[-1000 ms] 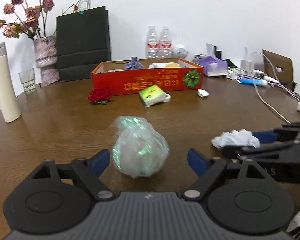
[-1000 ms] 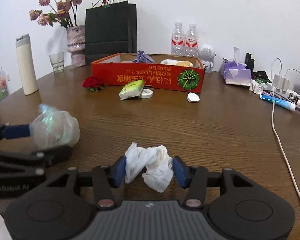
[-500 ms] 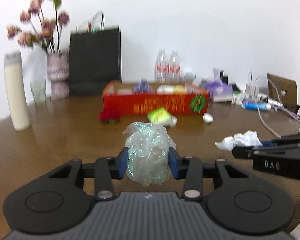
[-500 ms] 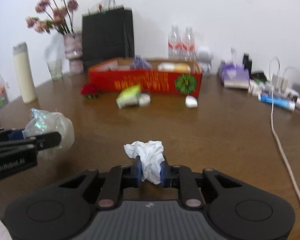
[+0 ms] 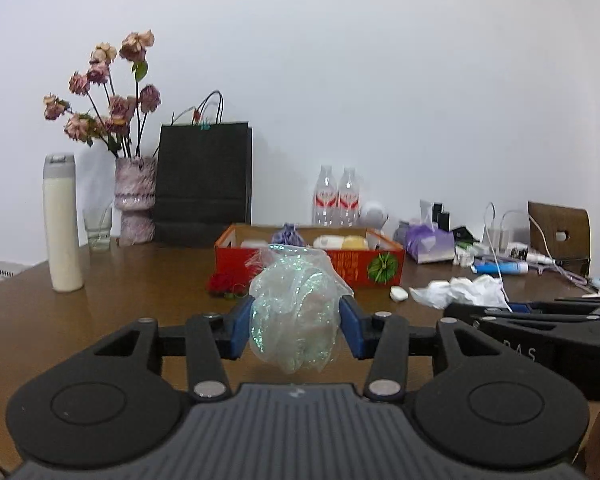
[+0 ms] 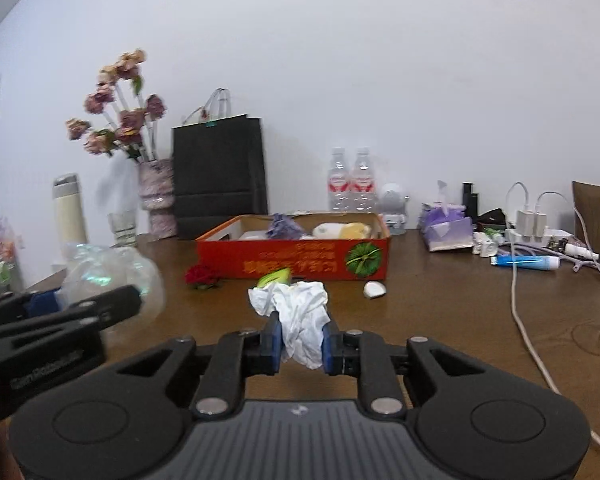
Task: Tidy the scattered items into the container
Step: 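Lift the plastic bag and tissue toward the box with both tools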
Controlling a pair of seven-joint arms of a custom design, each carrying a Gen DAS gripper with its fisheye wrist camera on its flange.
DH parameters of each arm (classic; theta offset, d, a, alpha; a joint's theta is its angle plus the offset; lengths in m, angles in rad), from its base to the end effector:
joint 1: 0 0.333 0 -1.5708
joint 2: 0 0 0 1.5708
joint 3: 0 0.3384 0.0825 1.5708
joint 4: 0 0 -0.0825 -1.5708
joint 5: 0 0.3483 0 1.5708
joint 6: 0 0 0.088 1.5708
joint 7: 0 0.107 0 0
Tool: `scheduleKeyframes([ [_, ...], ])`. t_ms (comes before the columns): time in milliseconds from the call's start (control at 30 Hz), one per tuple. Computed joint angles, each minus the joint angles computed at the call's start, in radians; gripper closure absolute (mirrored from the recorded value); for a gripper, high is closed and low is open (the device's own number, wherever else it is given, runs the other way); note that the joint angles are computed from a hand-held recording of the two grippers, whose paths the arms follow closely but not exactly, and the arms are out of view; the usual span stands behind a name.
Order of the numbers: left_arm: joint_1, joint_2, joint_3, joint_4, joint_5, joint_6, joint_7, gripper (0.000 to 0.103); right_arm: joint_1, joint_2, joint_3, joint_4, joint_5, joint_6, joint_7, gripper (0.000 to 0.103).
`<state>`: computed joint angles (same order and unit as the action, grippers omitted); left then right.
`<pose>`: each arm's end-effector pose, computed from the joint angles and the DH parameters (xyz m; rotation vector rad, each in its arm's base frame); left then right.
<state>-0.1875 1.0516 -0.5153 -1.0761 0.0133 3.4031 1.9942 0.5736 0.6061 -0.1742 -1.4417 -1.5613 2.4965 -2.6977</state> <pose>0.7303 -0.3241 0.4103 -1.0096 1.8007 -1.4725 0.6578 0.3175 0.4182 -1.1686 1.7154 -1.1832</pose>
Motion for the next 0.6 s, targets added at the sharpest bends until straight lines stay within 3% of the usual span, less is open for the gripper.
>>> scheduleKeyframes([
  [333, -0.013, -0.038, 0.05, -0.049, -0.038, 0.01, -0.033, 0.056, 0.029, 0.004, 0.009, -0.012, -0.092, -0.033, 0.018, 0.086],
  [433, -0.033, -0.029, 0.075, -0.019, -0.051, -0.013, -0.03, 0.057, 0.021, 0.011, 0.015, 0.002, -0.073, -0.03, 0.014, 0.087],
  [500, -0.016, -0.003, 0.032, 0.012, -0.018, -0.026, -0.007, 0.057, 0.019, 0.019, 0.016, 0.015, -0.042, -0.042, 0.0, 0.088],
  [600, -0.053, 0.057, 0.047, 0.149, -0.026, -0.09, 0.016, 0.057, 0.008, 0.034, 0.009, 0.042, 0.008, -0.042, -0.046, 0.089],
])
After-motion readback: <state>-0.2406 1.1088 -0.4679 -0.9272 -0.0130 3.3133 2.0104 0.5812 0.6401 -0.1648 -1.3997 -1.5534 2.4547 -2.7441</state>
